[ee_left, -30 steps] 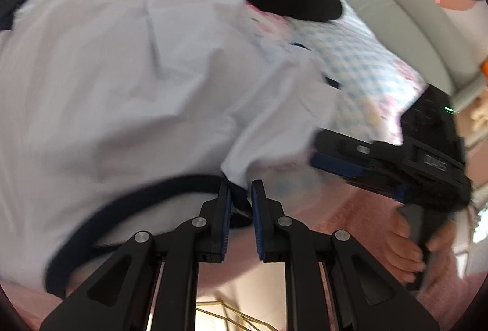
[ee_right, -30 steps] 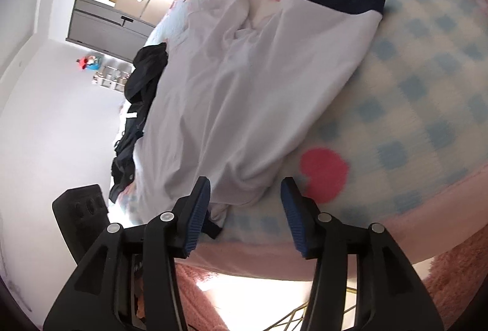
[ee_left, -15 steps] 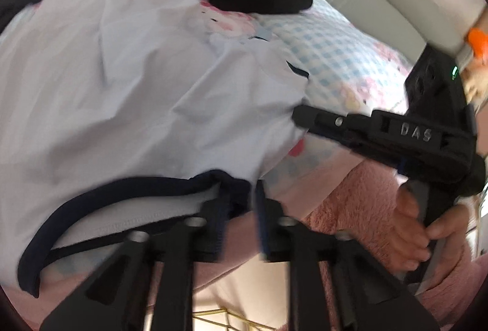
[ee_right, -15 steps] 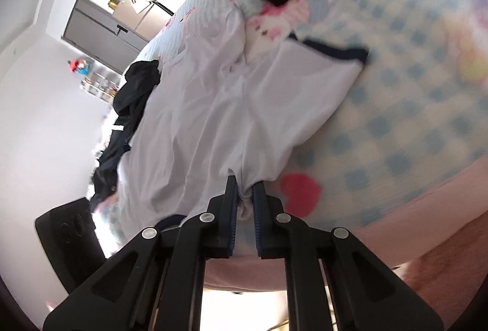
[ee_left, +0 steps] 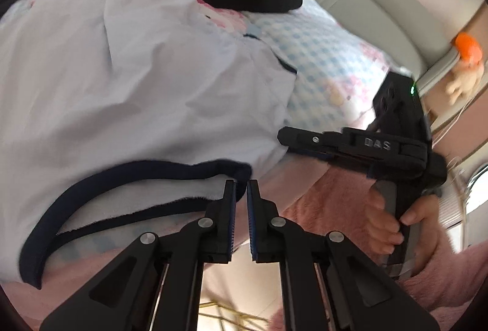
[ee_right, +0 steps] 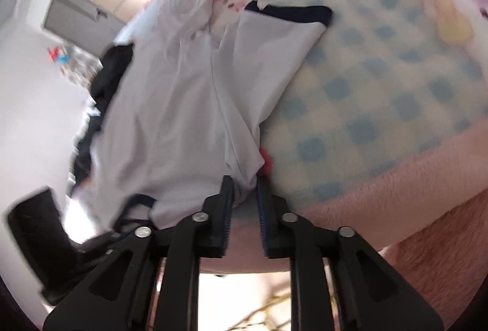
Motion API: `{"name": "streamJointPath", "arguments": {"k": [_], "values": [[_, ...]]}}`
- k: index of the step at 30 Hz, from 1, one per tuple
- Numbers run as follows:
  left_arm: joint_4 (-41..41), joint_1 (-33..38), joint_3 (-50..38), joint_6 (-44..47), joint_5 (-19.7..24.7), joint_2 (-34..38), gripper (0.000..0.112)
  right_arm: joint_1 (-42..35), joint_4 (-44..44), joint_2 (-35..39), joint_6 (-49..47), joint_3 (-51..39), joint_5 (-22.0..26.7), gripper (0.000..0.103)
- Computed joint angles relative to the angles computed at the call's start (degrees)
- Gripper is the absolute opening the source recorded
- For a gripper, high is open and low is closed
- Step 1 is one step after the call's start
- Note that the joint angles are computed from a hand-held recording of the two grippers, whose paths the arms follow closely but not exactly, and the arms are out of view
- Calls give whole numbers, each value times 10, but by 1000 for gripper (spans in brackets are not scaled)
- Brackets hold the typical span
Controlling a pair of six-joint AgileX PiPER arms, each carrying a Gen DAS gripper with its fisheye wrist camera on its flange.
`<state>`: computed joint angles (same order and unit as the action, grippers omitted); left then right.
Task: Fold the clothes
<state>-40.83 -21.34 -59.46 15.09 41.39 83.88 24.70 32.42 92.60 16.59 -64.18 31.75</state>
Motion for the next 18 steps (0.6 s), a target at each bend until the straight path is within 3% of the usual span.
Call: {"name": "streamJointPath", "arguments": {"k": [3,6,7,8,10,14,16,18], "values": [[-8,3,-9,2,2,12,9,-18,75,-14,-69,19,3,35],[-2,-11,-33,5,17,39,10,-10,10,-25,-10,17,12,35],[-2,-16,-41,8,22,48,18,-9,7,-28,-6,19,12,35],[-7,-17,-47,11,26,57,37,-10,6,-30,-5,20,13,35],[-31,-15,-50,17,22,69,49,-10,2,-31,-1,21,16,35],[-84,-1,-34,21,-5,73,41,-2,-36,-19,25,5,30,35],[-79,5,-30,-5,-19,73,11,1,-49,-18,39,2,28,35],[-34,-3,-24,-48,-50,60,9,2,-58,-19,52,1,25,35]]}}
